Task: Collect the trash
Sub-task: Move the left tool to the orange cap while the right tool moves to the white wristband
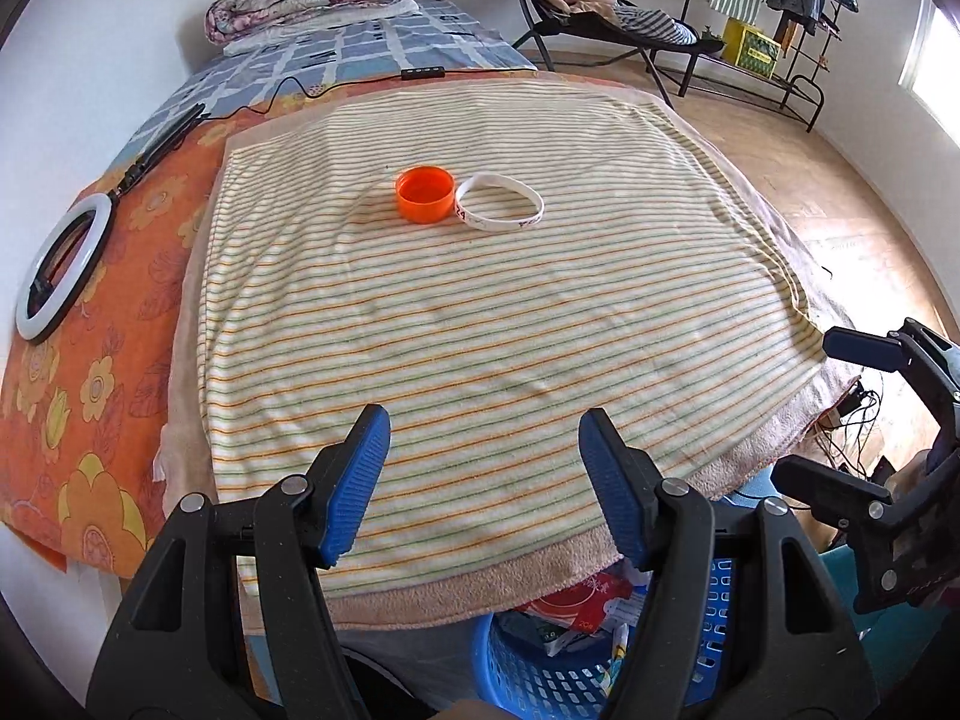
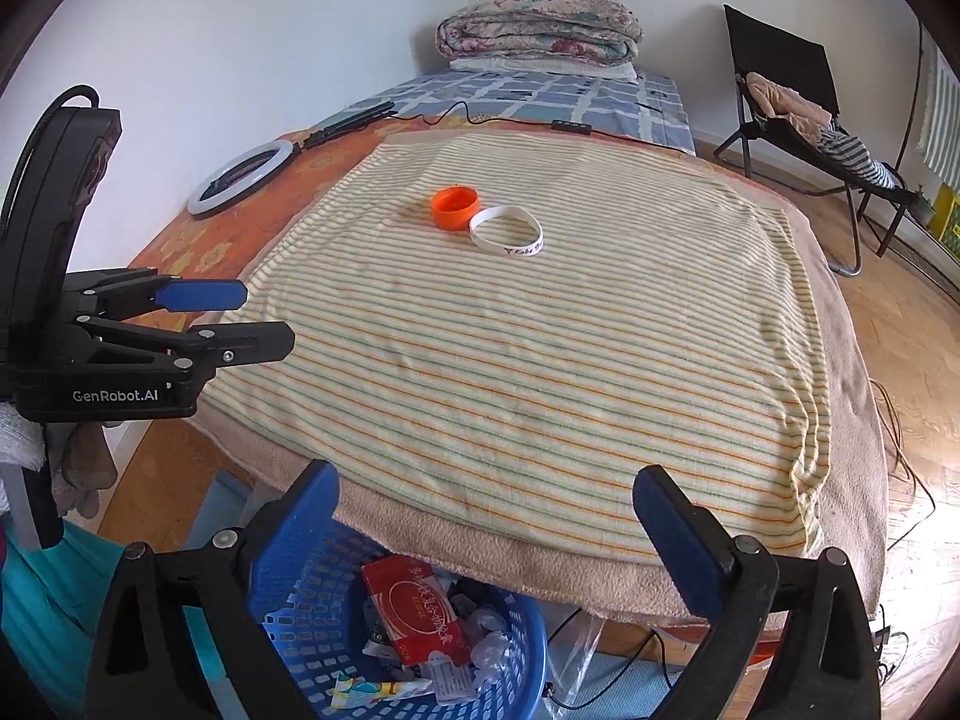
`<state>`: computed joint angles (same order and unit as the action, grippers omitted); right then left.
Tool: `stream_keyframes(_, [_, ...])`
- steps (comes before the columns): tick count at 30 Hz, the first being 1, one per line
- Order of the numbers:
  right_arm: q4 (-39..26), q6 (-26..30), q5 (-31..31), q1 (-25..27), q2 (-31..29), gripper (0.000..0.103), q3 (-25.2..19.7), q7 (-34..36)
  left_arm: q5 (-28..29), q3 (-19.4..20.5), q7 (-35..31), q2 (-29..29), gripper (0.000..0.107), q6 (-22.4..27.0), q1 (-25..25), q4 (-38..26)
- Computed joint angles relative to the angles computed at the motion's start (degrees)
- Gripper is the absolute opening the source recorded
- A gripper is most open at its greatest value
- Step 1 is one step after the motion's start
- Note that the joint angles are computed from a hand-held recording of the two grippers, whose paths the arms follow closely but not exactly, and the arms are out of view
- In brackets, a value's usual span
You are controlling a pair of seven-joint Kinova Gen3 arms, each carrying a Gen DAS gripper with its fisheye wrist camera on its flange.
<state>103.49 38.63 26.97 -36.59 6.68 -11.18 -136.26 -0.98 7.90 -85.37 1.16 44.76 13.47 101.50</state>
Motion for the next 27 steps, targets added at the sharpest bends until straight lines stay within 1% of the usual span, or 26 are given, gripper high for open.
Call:
stream_keyframes(2, [-0.64, -0.51, 1.33, 0.15, 0.79, 0.100, 0.51, 0.21, -1.30, 0.13, 0.43, 1.61, 0.067, 0.15, 0.21, -1.66])
stream_keyframes(4, [-1.31, -0.94, 2.83, 0.14, 1.78, 0.101, 1.16, 0.20, -1.11, -0.08, -0.26, 3.32, 0.068, 0.39, 0.07, -3.53])
stream_keyframes(7, [-2.53, -3.17, -0.71, 2.41, 3.25, 0.103, 1.69, 4.77, -0.92, -0.69, -0.39, 6.02, 0.068, 0.25, -0.24, -6.25])
stream_keyframes(10, [-4.01, -4.49, -1.97, 3.23, 5.06, 0.103, 2.98, 7.23, 0.68, -1.19, -1.13, 8.43, 0.068, -0.21, -1.12, -8.53])
stream_keyframes(13, [-6.24, -4.99, -5.42, 4.96, 7.16, 0.103, 3.36, 11.87, 3.15, -1.52, -2.09, 11.09, 0.067, -0.29, -2.33, -11.19])
stream_keyframes(16, [-8.96, -4.75, -9.19, 6.37, 9.44, 0.102, 4.11, 15.38, 3.26, -2.08, -1.25, 13.76, 0.068, -0.52, -2.37, -13.96])
stream_keyframes(17, [-9.75, -4.88, -10.32, 6.81, 10.16, 0.101, 4.47, 16.03, 3.94, -2.14, -1.13, 14.76, 0.067, -0.52, -2.77, -14.95])
stream_keyframes(20, [-13.11, -4.19, -13.89, 8.58, 12.81, 0.090, 5.06, 18.73, 6.32, -1.92, -1.83, 17.26, 0.067, -0.79, -4.22, -17.32])
stream_keyframes(21, [-14.33, -3.82, -15.04, 9.18, 13.72, 0.086, 5.25, 19.55, 5.93, -2.21, -1.39, 17.95, 0.067, -0.83, -3.90, -18.02])
stream_keyframes(25, [-18.67, -3.48, -19.06, 11.18, 17.10, 0.079, 5.77, 21.97, 5.81, -2.36, -0.98, 20.74, 0.067, -0.37, -3.71, -21.00])
stream_keyframes(27, [-20.48, -3.44, -21.00, 12.11, 18.63, 0.073, 5.44, 23.68, 4.85, -2.70, -0.48, 22.04, 0.067, -0.06, -2.95, -22.38])
